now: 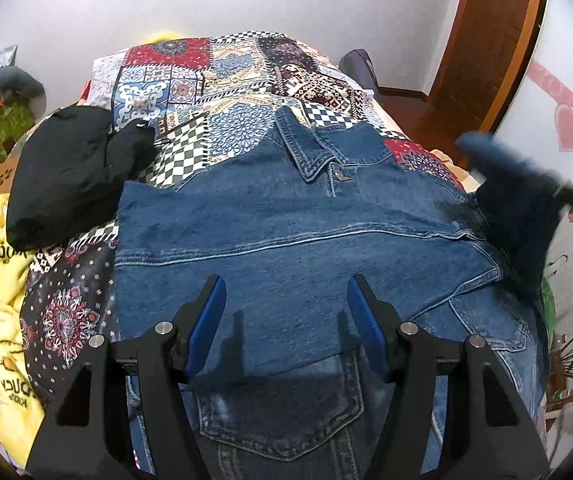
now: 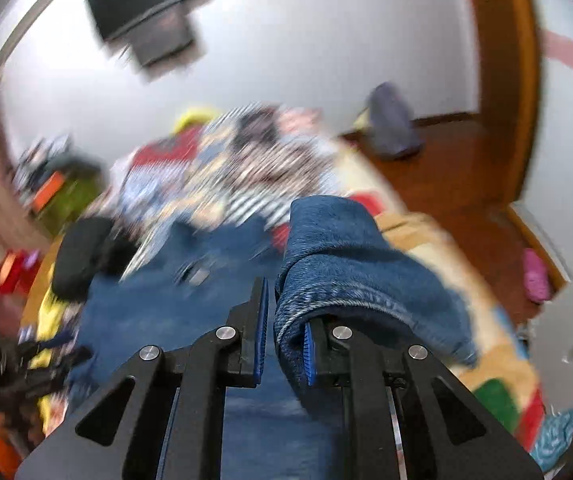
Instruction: Fold large clothes
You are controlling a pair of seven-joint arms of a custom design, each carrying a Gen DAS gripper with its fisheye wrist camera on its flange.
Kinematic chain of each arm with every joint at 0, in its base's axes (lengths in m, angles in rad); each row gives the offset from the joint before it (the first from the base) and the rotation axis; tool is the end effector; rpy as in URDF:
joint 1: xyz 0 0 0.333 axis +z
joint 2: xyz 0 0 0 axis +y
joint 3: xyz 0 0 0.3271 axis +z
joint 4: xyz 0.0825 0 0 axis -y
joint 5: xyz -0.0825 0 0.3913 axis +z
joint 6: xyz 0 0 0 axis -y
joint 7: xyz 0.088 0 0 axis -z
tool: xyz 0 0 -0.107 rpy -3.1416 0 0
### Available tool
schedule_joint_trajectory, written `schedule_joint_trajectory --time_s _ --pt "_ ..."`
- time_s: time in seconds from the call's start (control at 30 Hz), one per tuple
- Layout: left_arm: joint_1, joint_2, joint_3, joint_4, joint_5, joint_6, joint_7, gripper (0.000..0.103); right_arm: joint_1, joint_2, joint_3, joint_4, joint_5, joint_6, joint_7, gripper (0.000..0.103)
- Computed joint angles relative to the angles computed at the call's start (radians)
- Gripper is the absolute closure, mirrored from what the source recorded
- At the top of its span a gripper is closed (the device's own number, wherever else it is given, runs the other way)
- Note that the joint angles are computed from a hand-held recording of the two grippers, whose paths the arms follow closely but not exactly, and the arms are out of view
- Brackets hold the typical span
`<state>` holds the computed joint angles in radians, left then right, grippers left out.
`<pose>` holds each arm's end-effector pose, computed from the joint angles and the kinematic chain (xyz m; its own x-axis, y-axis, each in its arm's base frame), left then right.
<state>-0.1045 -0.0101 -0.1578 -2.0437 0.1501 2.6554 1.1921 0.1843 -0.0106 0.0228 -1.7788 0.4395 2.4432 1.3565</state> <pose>0.5782 -0.1599 0.5240 -0.0222 -0.9960 0.0862 -0.8120 -0.0323 -0.5827 0.6012 0.1270 0.6367 0.2758 -0.9165 -0.2897 -0.7761 -0.0345 -0.6296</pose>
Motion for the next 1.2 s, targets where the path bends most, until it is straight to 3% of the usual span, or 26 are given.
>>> schedule_joint_trajectory --time_s 0.17,0.3,0.4,0.57,0.63,0.93,1.2 --pt "0.005 -0.024 0.005 -0.031 -0.002 0.005 -0.006 0.041 0.023 0.102 0.020 0.066 -0.027 -0.224 0.022 0.088" --pt "0.008 -0.033 0.008 -0.049 0.000 0.005 -0.015 0.041 0.030 0.118 0.019 0.073 -0.073 -0.267 0.052 0.085" --pt "0.009 -0.027 0.008 -0.047 -0.003 -0.001 -0.020 0.041 0.017 0.115 0.014 0.089 -0.034 -0.300 0.051 0.074" --pt "0.006 -0.016 0.004 -0.035 -0.006 0.006 -0.023 0.041 0.011 0.078 0.005 0.054 -0.044 -0.231 0.120 0.050" --pt "0.003 -0.012 0.002 -0.027 -0.004 0.006 -0.022 0.041 0.002 0.034 -0.004 0.010 -0.050 -0.199 0.151 0.045" --pt "-0.009 0.018 -0.008 0.015 0.006 -0.012 -0.013 0.041 -0.083 0.046 -0.053 -0.042 0.096 -0.153 0.325 0.044" --pt "-0.015 0.047 -0.011 0.046 0.031 -0.047 -0.033 0.041 -0.114 0.115 -0.048 -0.044 0.193 -0.107 0.434 0.044"
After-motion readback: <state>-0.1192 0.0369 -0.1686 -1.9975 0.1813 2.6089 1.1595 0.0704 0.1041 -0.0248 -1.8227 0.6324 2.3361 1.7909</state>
